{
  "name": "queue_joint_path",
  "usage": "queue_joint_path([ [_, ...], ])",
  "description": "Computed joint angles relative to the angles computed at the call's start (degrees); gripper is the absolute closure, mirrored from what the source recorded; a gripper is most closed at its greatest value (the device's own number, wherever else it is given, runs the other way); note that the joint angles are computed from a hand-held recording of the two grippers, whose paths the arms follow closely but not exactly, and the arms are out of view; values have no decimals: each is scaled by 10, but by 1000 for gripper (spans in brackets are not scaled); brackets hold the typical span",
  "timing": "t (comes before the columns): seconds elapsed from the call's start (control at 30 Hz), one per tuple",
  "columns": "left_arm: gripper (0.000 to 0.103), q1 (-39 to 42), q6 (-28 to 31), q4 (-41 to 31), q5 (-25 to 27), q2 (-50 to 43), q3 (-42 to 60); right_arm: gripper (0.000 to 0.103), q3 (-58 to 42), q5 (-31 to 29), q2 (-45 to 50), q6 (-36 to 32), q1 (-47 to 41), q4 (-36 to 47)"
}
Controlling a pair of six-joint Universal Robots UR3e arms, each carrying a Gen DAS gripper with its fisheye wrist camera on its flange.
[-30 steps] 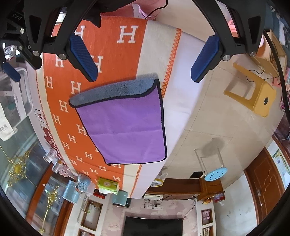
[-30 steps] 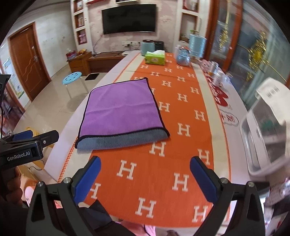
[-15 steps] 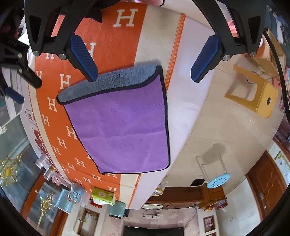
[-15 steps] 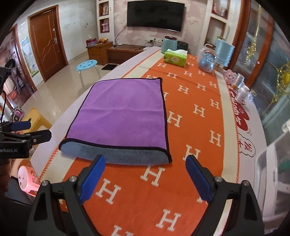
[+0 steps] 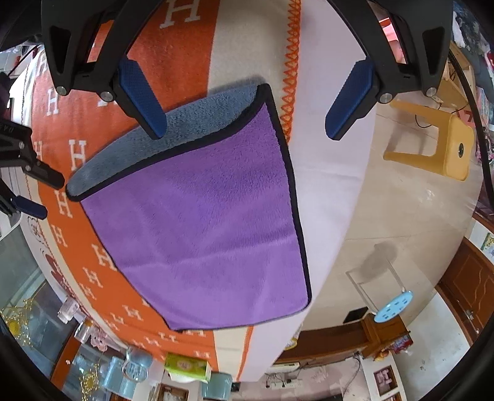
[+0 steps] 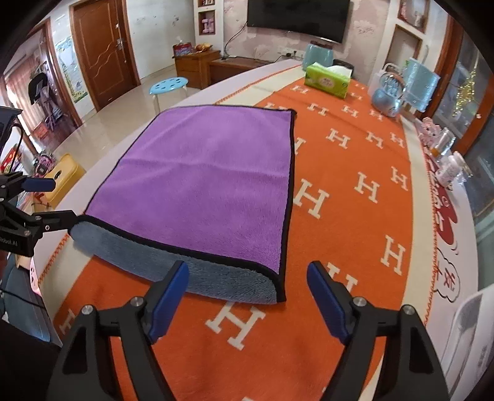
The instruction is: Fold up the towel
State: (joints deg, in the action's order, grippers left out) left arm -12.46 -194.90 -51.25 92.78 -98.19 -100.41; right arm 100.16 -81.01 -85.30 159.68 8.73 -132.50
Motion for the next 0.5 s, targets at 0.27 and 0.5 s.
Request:
queue_joint_path([
  [0.27,1,10,5,34,-20,-37,-13,35,-1,21,44,-29,-26,2],
  [0.5,5,8,8,38,-29,-64,-4,48,0,46,58,-56,-42,17],
])
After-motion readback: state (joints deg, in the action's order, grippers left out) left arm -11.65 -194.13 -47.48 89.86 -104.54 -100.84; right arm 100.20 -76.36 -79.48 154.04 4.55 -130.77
